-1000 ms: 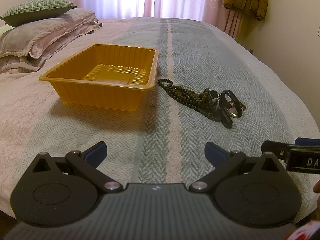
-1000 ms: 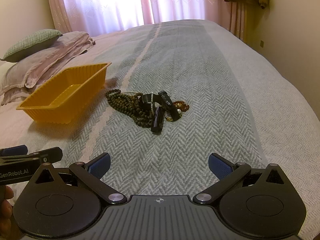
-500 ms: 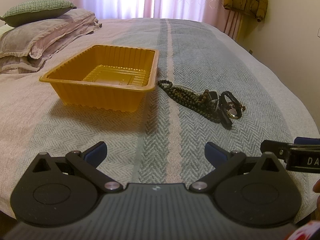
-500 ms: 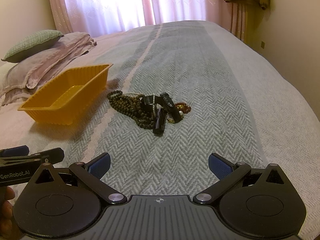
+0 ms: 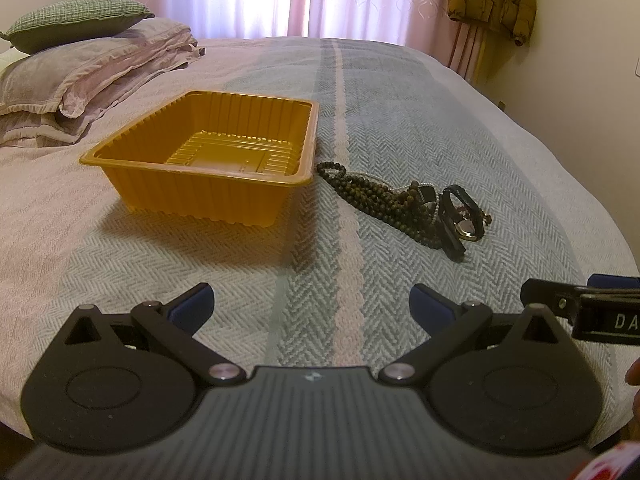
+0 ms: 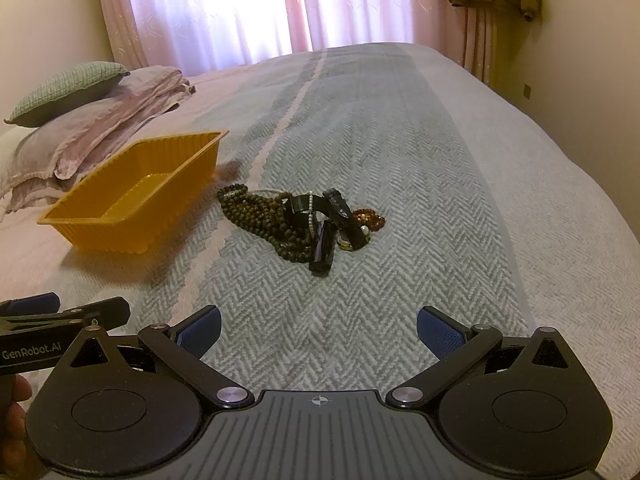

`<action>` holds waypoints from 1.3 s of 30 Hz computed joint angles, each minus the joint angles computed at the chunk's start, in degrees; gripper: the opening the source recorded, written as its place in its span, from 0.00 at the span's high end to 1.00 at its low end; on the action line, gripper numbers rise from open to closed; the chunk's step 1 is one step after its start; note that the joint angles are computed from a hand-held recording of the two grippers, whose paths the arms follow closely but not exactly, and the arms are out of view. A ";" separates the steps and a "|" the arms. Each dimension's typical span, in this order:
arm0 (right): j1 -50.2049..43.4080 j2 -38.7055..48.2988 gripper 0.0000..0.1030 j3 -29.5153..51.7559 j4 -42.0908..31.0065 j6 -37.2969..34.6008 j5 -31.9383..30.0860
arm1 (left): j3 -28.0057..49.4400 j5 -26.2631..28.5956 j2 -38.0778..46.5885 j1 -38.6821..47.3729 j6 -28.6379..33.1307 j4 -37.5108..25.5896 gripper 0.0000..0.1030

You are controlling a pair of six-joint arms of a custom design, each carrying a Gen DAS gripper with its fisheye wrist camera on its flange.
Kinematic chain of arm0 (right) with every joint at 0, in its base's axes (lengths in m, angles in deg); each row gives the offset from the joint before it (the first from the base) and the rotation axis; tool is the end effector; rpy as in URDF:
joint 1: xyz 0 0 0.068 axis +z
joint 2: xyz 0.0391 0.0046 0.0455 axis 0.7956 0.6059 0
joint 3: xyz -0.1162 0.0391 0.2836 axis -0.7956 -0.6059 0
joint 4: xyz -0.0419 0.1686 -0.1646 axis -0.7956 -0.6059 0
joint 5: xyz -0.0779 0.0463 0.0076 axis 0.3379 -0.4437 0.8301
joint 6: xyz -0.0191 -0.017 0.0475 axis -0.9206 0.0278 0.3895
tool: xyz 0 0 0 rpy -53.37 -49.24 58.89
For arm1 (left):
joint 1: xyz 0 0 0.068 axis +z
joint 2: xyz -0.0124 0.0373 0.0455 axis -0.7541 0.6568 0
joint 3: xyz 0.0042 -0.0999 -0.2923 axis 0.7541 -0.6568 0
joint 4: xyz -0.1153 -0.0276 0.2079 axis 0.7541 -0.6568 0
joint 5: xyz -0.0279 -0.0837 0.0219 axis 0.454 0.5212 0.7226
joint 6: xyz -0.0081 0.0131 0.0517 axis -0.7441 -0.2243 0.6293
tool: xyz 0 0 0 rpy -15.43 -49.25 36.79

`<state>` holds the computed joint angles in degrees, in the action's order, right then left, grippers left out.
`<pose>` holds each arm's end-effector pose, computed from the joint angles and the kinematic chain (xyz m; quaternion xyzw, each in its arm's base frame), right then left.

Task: Organize jewelry
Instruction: 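Grasp the rim of the yellow tray with the left tool and tilt it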

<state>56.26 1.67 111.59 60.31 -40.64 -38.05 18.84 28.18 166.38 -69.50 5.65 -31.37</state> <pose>0.2149 0.0086 0.2306 0.1549 0.9045 0.0191 0.3969 0.2756 -0.1059 0.2168 0.1523 0.9026 -0.1113 0.3869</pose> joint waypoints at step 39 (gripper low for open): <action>-3.50 17.56 0.00 -1.21 29.00 5.78 -10.00 | 77.45 40.84 48.37 33.28 7.64 -47.65 0.41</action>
<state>52.76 19.23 110.38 89.31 -34.86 -48.05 96.29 69.02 214.75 -36.23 13.30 -79.01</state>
